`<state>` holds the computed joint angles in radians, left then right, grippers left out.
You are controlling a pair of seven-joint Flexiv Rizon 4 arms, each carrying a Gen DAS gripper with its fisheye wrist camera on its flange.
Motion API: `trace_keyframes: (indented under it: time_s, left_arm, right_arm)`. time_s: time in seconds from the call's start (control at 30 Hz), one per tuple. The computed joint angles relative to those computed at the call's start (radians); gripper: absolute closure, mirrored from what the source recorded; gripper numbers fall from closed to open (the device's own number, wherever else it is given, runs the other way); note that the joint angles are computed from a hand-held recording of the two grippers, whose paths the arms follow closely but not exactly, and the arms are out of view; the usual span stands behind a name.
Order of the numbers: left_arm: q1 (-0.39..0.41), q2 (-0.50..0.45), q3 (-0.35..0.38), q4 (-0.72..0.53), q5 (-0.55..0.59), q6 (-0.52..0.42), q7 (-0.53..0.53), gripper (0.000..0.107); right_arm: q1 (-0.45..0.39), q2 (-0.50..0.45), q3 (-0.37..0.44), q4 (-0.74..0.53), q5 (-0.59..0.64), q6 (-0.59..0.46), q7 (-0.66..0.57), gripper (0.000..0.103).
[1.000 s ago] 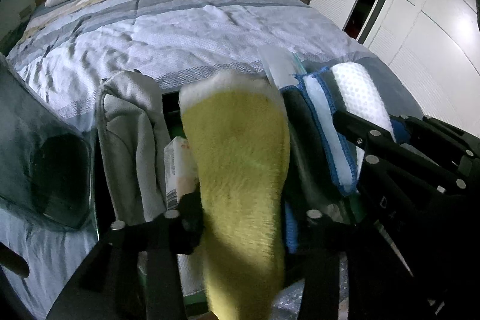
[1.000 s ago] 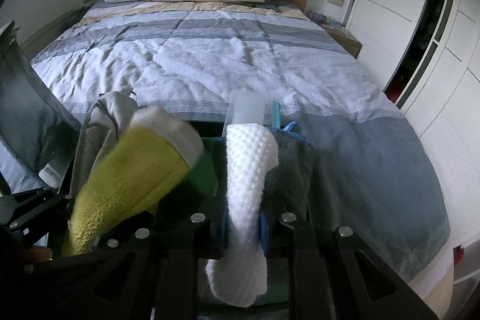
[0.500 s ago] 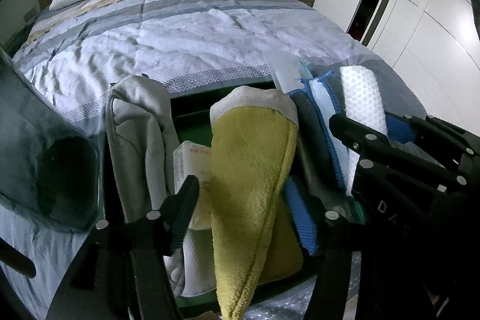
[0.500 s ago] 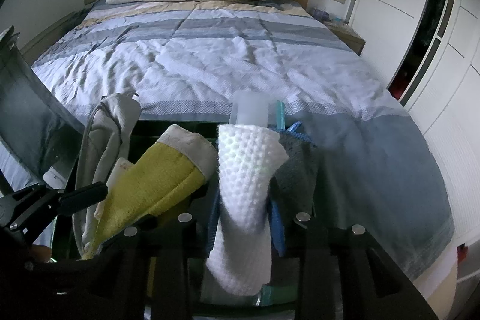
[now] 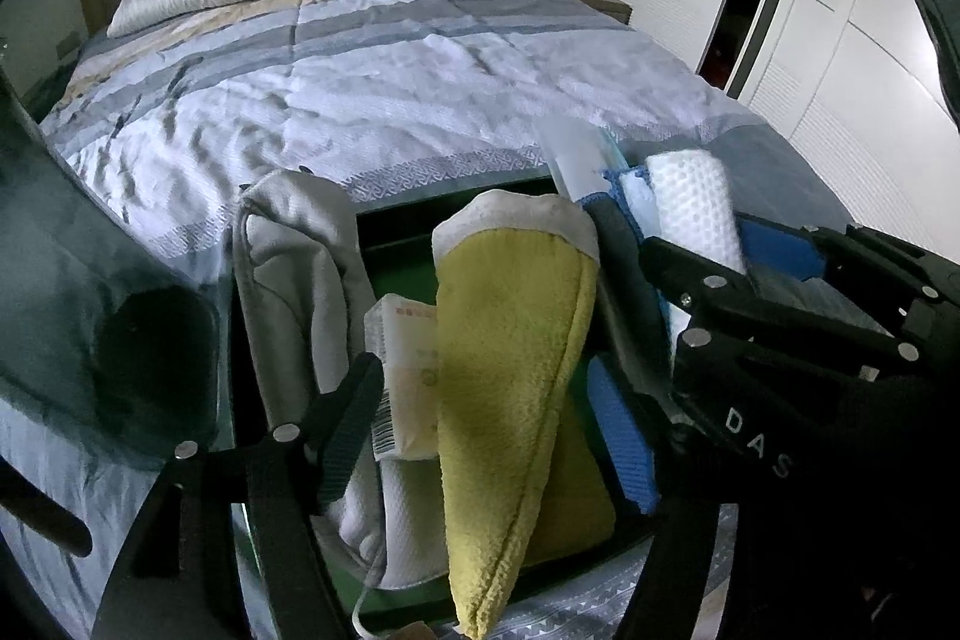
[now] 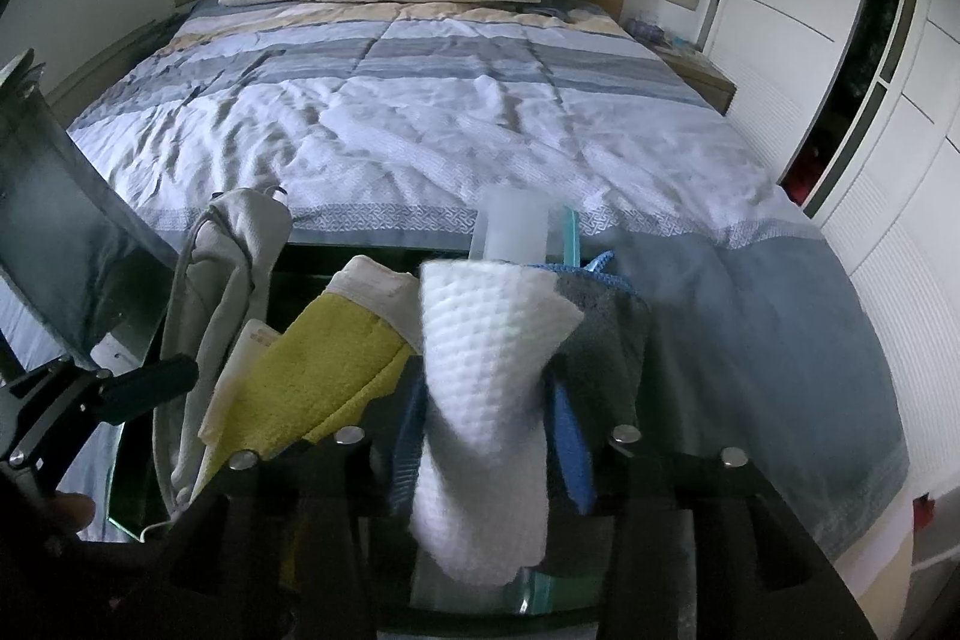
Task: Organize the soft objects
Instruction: 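Open both tools to release the yellow towel and white waffle cloth in the tray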
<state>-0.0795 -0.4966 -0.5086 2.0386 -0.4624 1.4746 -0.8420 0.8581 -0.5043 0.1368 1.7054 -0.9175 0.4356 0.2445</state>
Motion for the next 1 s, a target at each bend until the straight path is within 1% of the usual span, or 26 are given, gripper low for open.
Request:
trace_keyframes:
  time_s: [0.07,0.17,0.57,0.8,1.0]
  left_arm:
    - [0.001,0.003,-0.002,0.002,-0.001,0.001,-0.001,0.041]
    - [0.001,0.005,-0.002,0.004,0.003,0.013,-0.004,0.041]
    - [-0.022,0.01,0.035,-0.008,0.02,0.008,-0.053,0.041]
    - [-0.017,0.02,0.035,-0.002,0.018,0.015,-0.064,0.041]
    - [-0.034,0.03,0.06,-0.004,0.027,0.018,-0.092,0.041]
  right_arm:
    - [-0.001,0.0,0.001,-0.002,0.004,-0.002,-0.004,0.055]
    - [-0.001,0.003,0.001,-0.003,0.006,-0.004,-0.005,0.051]
    - [0.001,0.01,0.001,-0.004,-0.001,-0.015,-0.003,0.05]
    - [0.003,0.016,0.004,-0.007,-0.006,-0.028,0.0,0.05]
    - [0.011,0.019,0.007,-0.017,-0.007,-0.05,-0.003,0.047]
